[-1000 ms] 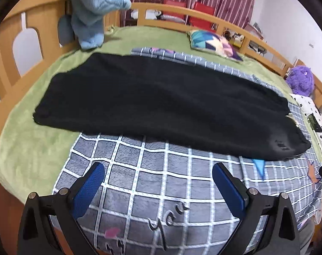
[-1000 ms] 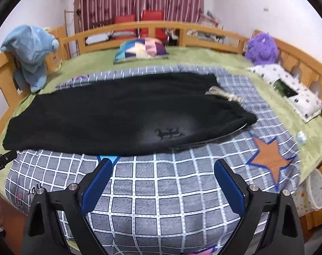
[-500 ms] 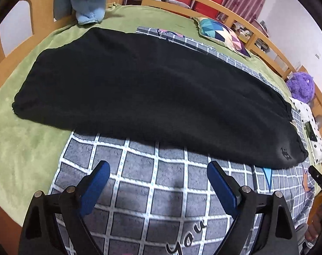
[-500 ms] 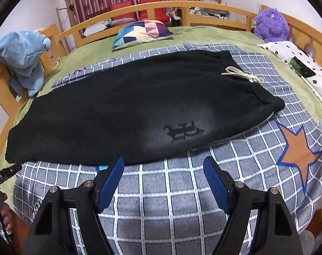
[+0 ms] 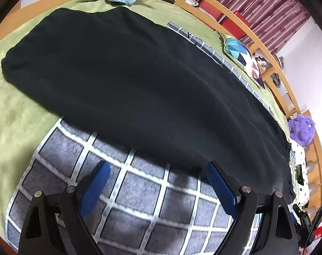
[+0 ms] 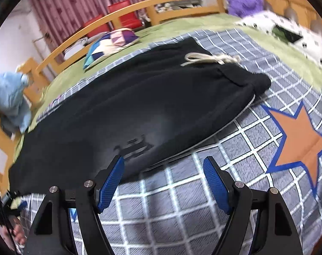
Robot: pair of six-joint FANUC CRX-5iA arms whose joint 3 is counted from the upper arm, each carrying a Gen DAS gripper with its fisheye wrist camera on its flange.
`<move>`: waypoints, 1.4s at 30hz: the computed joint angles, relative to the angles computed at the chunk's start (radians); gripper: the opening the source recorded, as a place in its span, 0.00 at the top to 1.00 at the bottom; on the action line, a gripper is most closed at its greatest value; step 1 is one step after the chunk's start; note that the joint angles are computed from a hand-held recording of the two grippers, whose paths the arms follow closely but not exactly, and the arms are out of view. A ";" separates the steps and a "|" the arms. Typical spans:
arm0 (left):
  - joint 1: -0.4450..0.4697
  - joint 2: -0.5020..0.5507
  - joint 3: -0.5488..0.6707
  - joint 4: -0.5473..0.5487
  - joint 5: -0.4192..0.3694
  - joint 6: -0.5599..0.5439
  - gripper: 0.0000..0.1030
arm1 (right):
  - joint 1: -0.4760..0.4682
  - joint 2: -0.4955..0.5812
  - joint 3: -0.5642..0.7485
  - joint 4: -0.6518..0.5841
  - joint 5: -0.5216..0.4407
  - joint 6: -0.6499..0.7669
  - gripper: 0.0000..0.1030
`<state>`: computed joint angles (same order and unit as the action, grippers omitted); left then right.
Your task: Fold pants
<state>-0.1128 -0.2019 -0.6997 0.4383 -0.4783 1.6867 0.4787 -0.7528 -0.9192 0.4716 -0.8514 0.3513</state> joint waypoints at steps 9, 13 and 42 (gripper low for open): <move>-0.007 0.103 0.143 -0.211 -0.004 0.287 0.15 | -0.297 0.266 0.148 -0.438 0.220 0.431 0.58; 0.002 0.123 0.229 -0.329 -0.081 0.381 0.75 | -0.295 0.273 0.175 -0.438 0.233 0.463 0.80; -0.052 0.615 1.014 -0.520 -0.319 0.335 0.74 | -0.385 0.895 0.864 -0.439 0.181 0.771 0.61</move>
<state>-0.1649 0.4129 0.3138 -0.0818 -0.7977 2.0222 0.0939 0.1426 -0.0549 0.0323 -0.6702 1.1223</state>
